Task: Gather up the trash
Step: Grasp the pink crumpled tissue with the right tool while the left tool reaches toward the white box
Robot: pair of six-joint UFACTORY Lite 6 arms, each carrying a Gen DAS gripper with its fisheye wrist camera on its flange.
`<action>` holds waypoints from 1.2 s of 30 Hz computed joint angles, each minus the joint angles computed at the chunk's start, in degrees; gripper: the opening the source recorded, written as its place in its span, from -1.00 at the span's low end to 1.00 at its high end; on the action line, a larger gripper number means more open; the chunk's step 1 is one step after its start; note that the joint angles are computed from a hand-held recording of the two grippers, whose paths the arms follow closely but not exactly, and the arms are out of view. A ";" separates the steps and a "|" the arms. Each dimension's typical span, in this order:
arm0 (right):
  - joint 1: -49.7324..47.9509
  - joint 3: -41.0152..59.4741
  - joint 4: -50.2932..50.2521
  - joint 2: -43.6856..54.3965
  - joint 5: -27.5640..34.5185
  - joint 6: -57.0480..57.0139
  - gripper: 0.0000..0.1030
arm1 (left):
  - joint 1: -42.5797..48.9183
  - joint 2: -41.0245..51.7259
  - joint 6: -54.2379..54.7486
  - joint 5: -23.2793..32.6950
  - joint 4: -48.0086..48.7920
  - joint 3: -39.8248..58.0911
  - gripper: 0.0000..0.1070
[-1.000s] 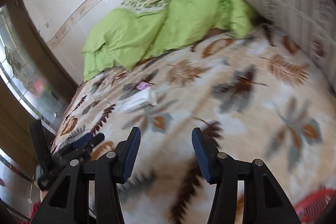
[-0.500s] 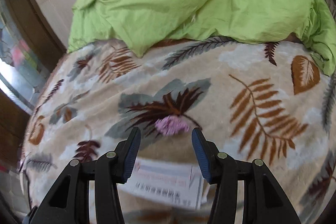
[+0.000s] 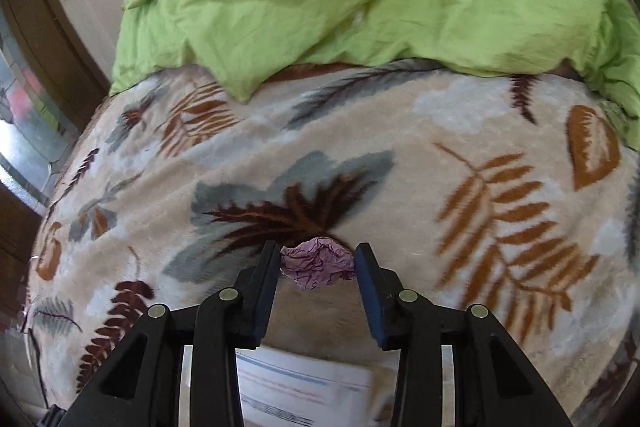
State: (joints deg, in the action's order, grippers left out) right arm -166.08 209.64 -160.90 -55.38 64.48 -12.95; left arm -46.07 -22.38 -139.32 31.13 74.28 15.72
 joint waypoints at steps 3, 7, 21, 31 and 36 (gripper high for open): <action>-3.05 6.96 2.04 2.86 -0.52 -1.44 -0.22 | 0.39 -0.26 -0.57 -0.81 0.69 -0.17 0.13; -7.50 30.95 12.33 19.28 -5.61 -7.34 -0.62 | 1.12 -2.04 -1.25 -2.37 1.33 -1.27 0.13; -11.45 55.71 19.74 39.91 -10.56 -17.43 -0.11 | 3.61 -6.15 -3.73 -6.83 2.77 -4.72 0.13; -3.56 19.18 1.80 10.60 -8.40 -4.63 0.02 | 4.06 -1.69 -5.70 -7.25 6.00 -2.61 0.13; -2.53 17.72 -1.60 8.26 -9.38 -4.44 -0.52 | 5.06 -0.05 -6.42 -8.48 8.14 -1.67 0.13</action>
